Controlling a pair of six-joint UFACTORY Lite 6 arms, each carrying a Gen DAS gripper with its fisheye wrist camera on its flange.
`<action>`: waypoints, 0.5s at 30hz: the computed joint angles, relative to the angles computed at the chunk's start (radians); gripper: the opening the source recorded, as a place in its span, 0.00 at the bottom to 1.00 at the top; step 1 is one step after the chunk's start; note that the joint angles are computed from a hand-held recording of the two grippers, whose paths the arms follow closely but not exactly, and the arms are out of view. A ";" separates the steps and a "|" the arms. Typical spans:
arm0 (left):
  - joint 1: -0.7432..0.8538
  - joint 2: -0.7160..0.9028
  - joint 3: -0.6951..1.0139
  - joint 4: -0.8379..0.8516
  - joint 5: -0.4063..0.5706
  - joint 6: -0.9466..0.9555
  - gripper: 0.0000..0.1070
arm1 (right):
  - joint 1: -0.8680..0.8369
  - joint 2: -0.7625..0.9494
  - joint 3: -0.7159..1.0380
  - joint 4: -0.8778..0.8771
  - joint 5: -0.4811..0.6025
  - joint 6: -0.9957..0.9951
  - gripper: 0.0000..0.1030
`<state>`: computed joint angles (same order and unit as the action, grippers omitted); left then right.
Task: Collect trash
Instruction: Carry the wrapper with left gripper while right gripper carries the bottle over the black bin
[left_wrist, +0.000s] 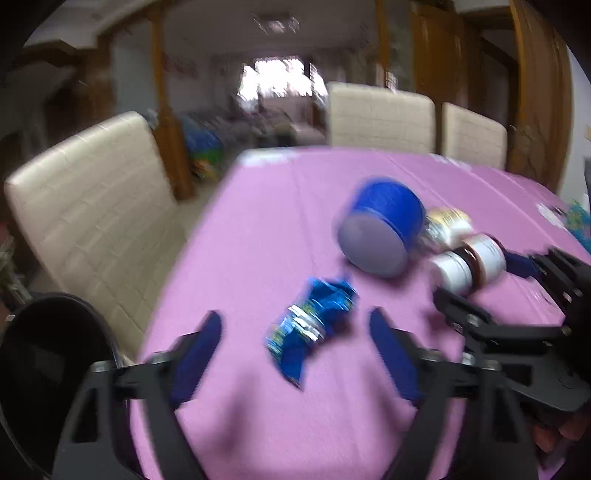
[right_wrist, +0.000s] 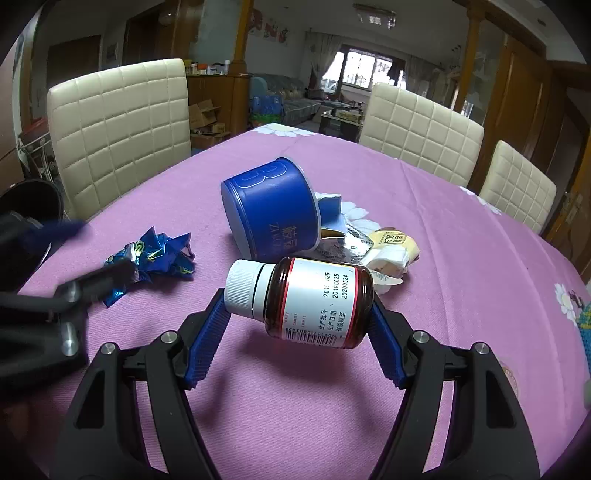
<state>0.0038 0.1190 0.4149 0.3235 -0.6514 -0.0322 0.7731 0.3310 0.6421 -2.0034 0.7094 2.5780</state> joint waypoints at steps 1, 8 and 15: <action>-0.003 0.004 0.001 -0.005 -0.007 0.012 0.78 | -0.012 -0.006 -0.007 -0.022 -0.012 0.017 0.69; -0.067 0.107 0.109 -0.161 0.104 0.152 0.78 | -0.034 -0.010 -0.004 -0.018 -0.024 0.004 0.69; -0.054 0.222 0.248 -0.068 0.249 0.048 0.39 | -0.054 0.000 0.010 -0.030 -0.053 0.011 0.69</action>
<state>-0.0497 0.3408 0.6631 0.2553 -0.4026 0.0158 0.7194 0.3309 0.6520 -2.0336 0.6568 2.5892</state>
